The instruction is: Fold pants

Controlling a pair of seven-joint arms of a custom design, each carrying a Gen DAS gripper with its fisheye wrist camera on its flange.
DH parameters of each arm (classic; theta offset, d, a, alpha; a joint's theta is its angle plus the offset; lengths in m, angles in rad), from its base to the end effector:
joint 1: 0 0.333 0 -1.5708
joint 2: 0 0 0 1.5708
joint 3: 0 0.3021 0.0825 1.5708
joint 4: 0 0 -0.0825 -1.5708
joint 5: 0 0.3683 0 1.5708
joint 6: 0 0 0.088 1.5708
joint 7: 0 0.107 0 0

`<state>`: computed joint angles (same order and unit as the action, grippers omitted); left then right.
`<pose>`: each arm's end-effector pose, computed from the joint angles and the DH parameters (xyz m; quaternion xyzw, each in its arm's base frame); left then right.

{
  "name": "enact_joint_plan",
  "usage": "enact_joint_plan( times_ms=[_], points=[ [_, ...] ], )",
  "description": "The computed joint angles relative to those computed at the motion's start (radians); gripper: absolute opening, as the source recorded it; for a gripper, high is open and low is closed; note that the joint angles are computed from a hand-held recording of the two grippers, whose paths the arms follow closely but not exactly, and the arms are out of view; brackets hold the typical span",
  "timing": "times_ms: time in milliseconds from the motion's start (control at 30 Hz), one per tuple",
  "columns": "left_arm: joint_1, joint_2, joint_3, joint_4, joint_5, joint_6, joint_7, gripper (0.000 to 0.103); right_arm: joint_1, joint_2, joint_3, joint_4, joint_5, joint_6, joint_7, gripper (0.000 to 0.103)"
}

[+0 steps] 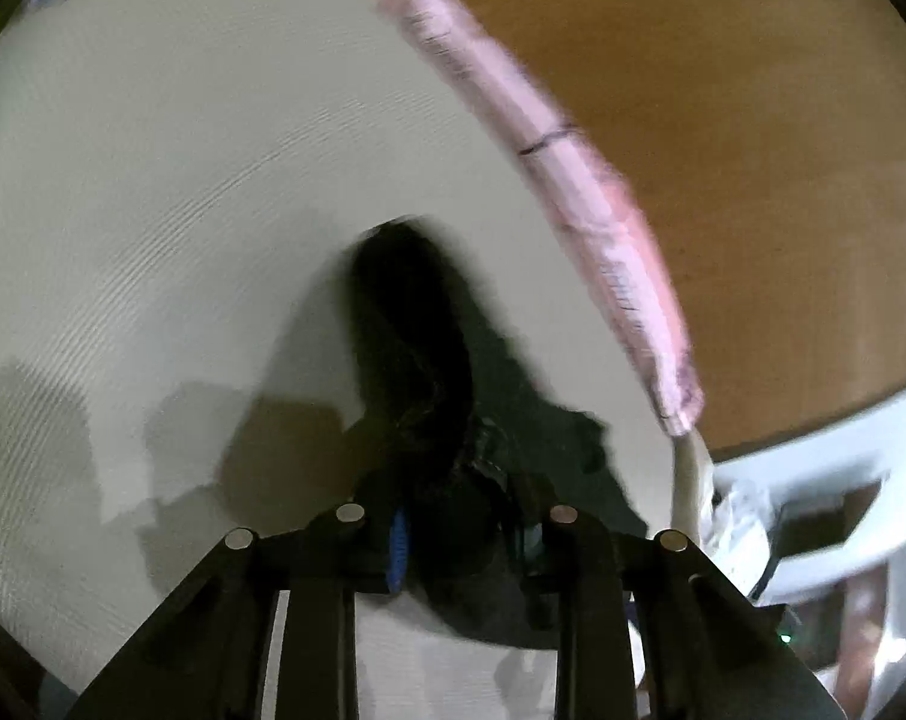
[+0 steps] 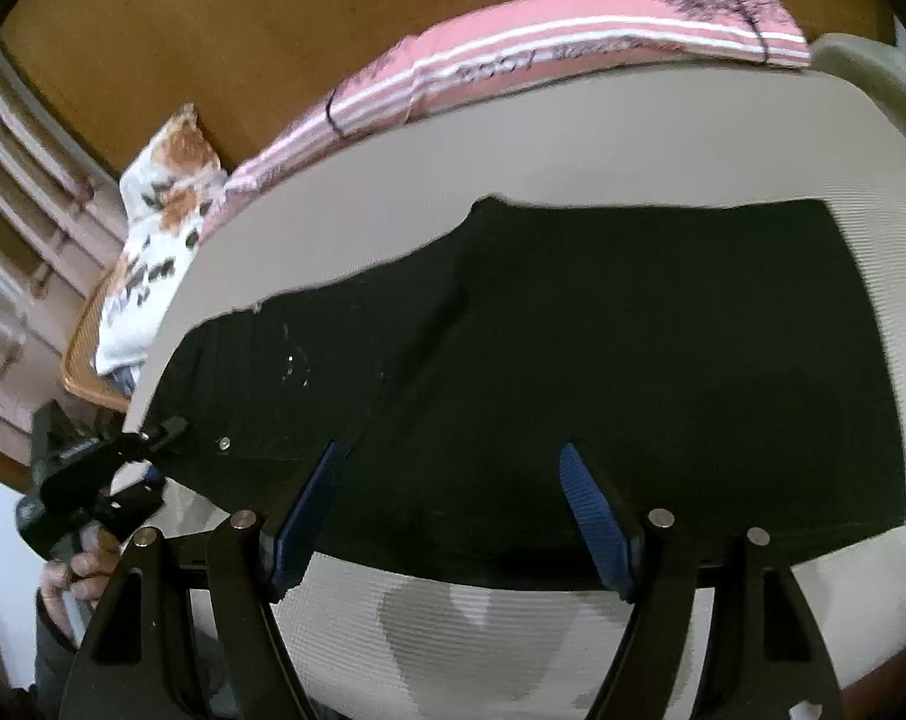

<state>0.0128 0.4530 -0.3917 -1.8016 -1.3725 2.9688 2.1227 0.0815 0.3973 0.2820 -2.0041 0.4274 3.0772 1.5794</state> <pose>0.6314 -0.1516 0.3421 0.7607 -0.4646 0.4492 0.0615 0.6071 0.1804 0.3353 -0.6216 0.7026 -0.0732 0.3386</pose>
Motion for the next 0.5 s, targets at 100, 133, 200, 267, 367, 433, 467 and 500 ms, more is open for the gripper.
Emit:
enact_joint_plan(
  times_ms=[100,133,200,267,367,433,467,500],
  points=[
    [-0.072,0.001,0.009,0.067,0.16,0.038,-0.06,0.024,-0.068,-0.043,0.048,-0.058,0.045,0.05,-0.035,0.073],
    [-0.097,0.011,0.013,0.099,0.226,0.034,-0.095,0.024,-0.094,-0.054,0.069,-0.071,0.06,0.061,-0.049,0.073],
    [-0.155,0.04,0.026,0.168,0.356,0.025,-0.164,0.023,-0.156,-0.082,0.116,-0.111,0.098,0.091,-0.082,0.073],
    [-0.213,0.074,0.052,0.236,0.482,0.005,-0.236,0.023,-0.24,-0.109,0.184,-0.15,0.144,0.121,-0.123,0.073],
    [-0.318,0.146,0.102,0.355,0.673,-0.038,-0.338,0.023,-0.427,-0.137,0.342,-0.204,0.232,0.162,-0.2,0.073],
    [-0.384,0.217,0.136,0.465,0.787,-0.104,-0.407,0.023,-0.588,-0.148,0.476,-0.239,0.283,0.184,-0.248,0.073],
    [-0.407,0.25,0.145,0.513,0.831,-0.137,-0.435,0.023,-0.656,-0.148,0.532,-0.252,0.297,0.193,-0.263,0.073],
    [-0.43,0.29,0.153,0.573,0.873,-0.174,-0.465,0.023,-0.738,-0.147,0.598,-0.268,0.307,0.204,-0.275,0.073]
  ],
)
